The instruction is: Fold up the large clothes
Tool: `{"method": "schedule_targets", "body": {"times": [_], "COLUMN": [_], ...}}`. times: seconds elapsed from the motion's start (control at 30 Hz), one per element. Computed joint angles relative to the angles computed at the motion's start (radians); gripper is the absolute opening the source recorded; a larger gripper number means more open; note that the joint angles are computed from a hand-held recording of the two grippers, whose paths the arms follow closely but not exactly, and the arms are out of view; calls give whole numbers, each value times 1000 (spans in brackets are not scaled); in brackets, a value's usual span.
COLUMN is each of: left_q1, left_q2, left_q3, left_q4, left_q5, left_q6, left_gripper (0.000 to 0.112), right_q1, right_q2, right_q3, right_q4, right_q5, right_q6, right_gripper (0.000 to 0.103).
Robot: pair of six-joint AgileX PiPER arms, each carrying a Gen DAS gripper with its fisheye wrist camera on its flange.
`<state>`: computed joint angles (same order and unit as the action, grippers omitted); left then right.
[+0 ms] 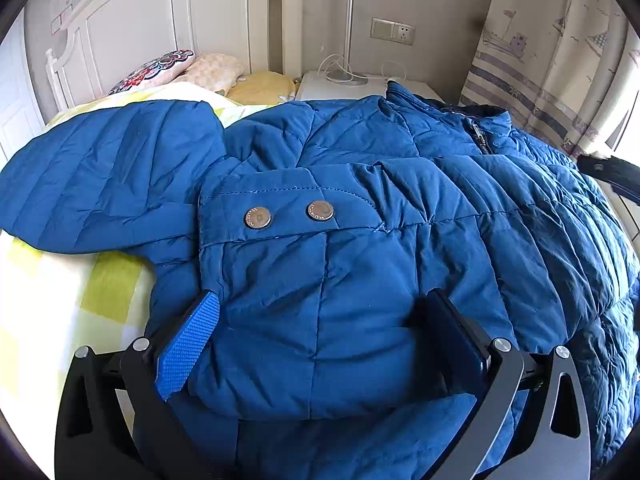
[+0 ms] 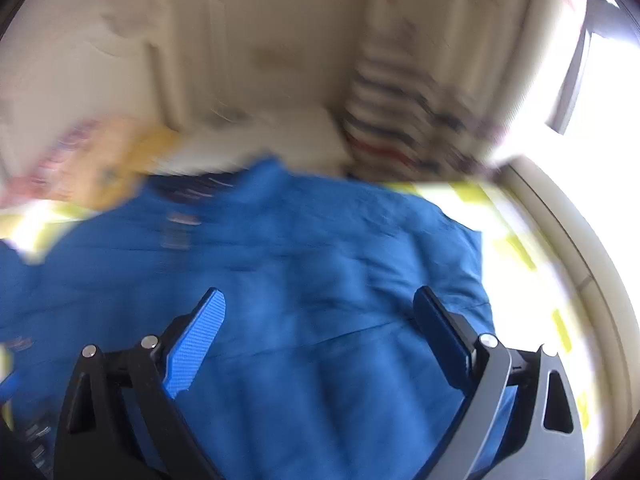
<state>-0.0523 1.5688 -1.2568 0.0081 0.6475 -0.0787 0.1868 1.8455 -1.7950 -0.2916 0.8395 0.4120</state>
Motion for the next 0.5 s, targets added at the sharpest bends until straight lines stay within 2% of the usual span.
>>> {"method": "schedule_targets", "body": {"times": [0.1,0.2,0.23,0.33,0.4,0.5], "left_q1": [7,27,32,55,71,125], "left_q2": [-1,-5,-5,-7,-8,-23], "left_q3": [0,5,5,10,12,35], "left_q4": [-20,-80,-96,-166,-215,-382], "left_q5": [0,-5,-5,-10,-11,-18], "left_q6": [18,66,78,134,176,310], "left_gripper": [99,99,99,99,99,99], "right_q1": [81,148,147,144,152,218], "right_q2": [-56,-15,-34,-80,-173,-240], "right_q3": [105,136,175,180,278,408], "right_q4": [73,56,42,59,67,-105], "right_q5": [-17,43,13,56,-19,-66], "right_q6": [-145,-215,-201,-138,-109,-2], "right_gripper": [95,96,96,96,99,100]}}
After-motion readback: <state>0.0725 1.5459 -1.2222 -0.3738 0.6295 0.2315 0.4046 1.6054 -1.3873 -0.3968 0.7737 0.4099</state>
